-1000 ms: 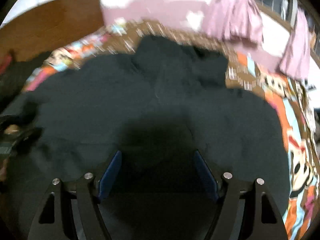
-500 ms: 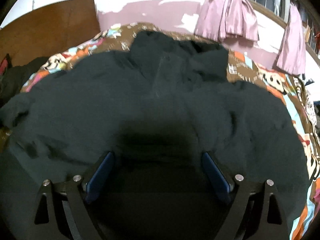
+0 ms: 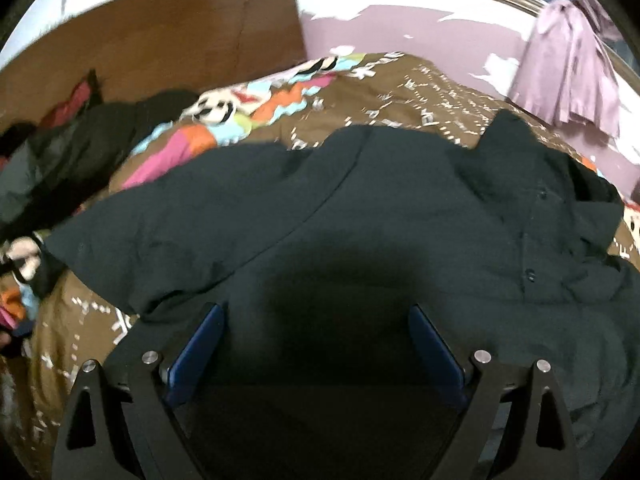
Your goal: Fold large clothes
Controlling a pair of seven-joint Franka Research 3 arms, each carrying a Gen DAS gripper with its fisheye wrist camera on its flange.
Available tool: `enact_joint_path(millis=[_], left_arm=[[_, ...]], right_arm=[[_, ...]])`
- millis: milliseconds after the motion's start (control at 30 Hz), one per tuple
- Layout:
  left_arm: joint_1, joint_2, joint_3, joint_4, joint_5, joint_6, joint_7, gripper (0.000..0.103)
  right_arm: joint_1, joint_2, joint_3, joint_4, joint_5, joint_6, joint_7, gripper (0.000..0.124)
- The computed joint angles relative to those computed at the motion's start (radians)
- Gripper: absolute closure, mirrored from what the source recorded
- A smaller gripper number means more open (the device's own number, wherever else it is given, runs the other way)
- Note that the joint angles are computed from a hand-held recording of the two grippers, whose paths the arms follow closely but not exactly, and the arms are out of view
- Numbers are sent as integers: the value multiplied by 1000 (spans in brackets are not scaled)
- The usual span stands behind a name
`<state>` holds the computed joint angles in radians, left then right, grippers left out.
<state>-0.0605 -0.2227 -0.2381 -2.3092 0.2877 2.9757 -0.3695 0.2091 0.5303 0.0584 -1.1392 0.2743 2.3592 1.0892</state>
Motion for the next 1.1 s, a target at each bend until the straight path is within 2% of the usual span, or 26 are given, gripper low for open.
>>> enact_joint_path(millis=[100, 133, 167, 200, 233, 267, 333, 367, 467, 567, 767, 833, 933, 1033, 1100], left_arm=[[35, 29, 1, -1, 16, 56, -41, 6], [34, 33, 9, 1, 13, 52, -32, 19], [32, 37, 18, 4, 10, 46, -18, 40], [19, 42, 37, 9, -7, 37, 20, 51], [5, 45, 52, 13, -28, 21, 55, 68], [9, 44, 49, 18, -28, 2, 60, 79], [81, 22, -6, 7, 87, 6, -43, 88], [93, 13, -21, 13, 126, -14, -60, 94], [107, -1, -51, 86, 269, -139, -37, 99], [90, 11, -79, 187, 411, -271, -26, 101], [28, 36, -121, 373, 715, -429, 49, 101], [-2, 51, -129, 432, 805, -443, 90, 101], [-56, 150, -132, 594, 897, -434, 205, 101], [-121, 254, -127, 747, 905, -410, 334, 101], [-177, 362, -133, 897, 899, -428, 453, 101]], right_arm=[[6, -4, -6, -42, -13, 28, 1, 25], [-4, -6, 2, -54, 8, 37, 1, 23], [-11, -10, 7, -69, 26, 45, 2, 22], [-18, -11, 11, -74, 39, 47, 0, 21], [-24, -14, 15, -84, 54, 52, -4, 21], [-27, -17, 18, -94, 65, 60, -7, 21], [-25, -27, 16, -109, 67, 71, -9, 21], [-25, -31, 17, -110, 72, 69, -10, 21], [-57, -59, 38, -136, 138, 65, -38, 21], [-75, -104, 33, -176, 191, 60, -10, 21], [-103, -200, 29, -272, 293, 88, -2, 21], [-114, -220, 32, -292, 336, 102, -30, 21], [-148, -243, 42, -310, 452, 100, -89, 21], [-155, -251, 26, -311, 487, 106, -89, 21], [-165, -252, 12, -305, 504, 112, -65, 21]])
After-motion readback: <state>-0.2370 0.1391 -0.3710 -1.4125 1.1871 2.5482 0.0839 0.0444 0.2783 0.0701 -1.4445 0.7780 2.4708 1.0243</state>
